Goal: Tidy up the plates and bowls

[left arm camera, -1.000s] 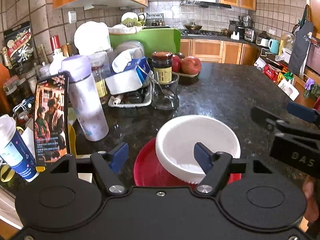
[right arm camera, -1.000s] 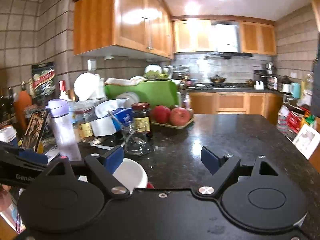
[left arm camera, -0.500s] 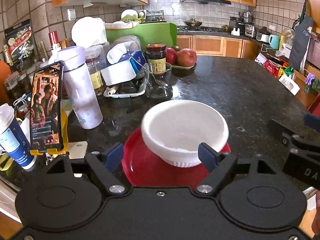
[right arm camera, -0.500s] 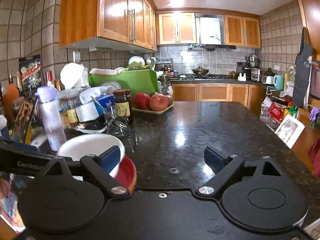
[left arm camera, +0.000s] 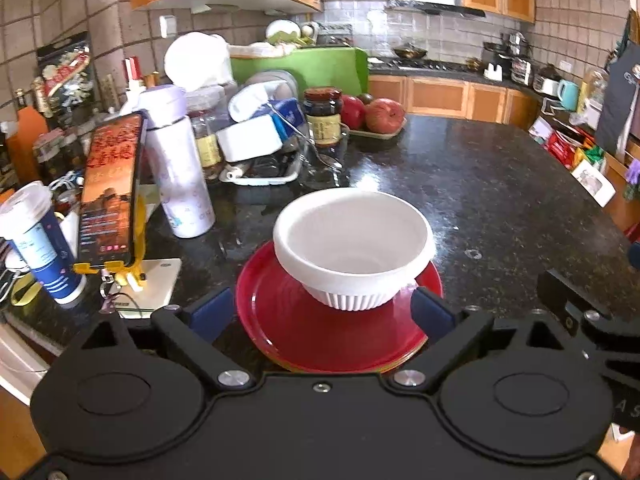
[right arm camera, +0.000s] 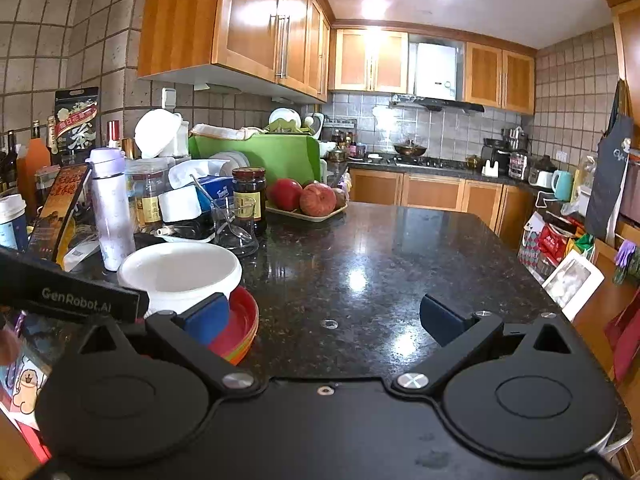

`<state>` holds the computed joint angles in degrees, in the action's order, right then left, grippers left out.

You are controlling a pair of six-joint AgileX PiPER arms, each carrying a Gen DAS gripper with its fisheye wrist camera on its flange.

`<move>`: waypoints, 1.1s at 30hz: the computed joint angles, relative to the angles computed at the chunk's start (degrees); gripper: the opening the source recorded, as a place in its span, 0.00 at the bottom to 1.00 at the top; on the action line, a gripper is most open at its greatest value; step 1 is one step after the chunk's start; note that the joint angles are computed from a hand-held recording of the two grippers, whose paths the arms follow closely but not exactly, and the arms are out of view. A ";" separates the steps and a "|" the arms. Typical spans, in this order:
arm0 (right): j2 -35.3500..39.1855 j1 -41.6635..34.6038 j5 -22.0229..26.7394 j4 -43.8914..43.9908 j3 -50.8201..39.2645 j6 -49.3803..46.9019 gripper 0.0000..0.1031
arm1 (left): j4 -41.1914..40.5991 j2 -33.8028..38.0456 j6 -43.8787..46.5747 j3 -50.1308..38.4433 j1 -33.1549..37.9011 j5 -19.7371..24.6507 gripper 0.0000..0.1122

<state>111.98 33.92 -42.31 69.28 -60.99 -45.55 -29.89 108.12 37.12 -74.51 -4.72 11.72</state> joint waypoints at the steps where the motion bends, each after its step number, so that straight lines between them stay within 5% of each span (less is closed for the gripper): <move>1: -0.23 0.17 0.05 -0.20 0.33 0.13 1.00 | 0.72 -0.22 -1.00 0.51 -0.15 -0.84 0.85; 33: -2.69 5.62 -7.27 5.70 4.54 0.80 1.00 | -17.96 -4.20 18.60 6.40 0.52 0.99 0.85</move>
<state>109.29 39.54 -49.58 74.99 -56.46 -44.75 -47.86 103.92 55.72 -68.12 -4.20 12.71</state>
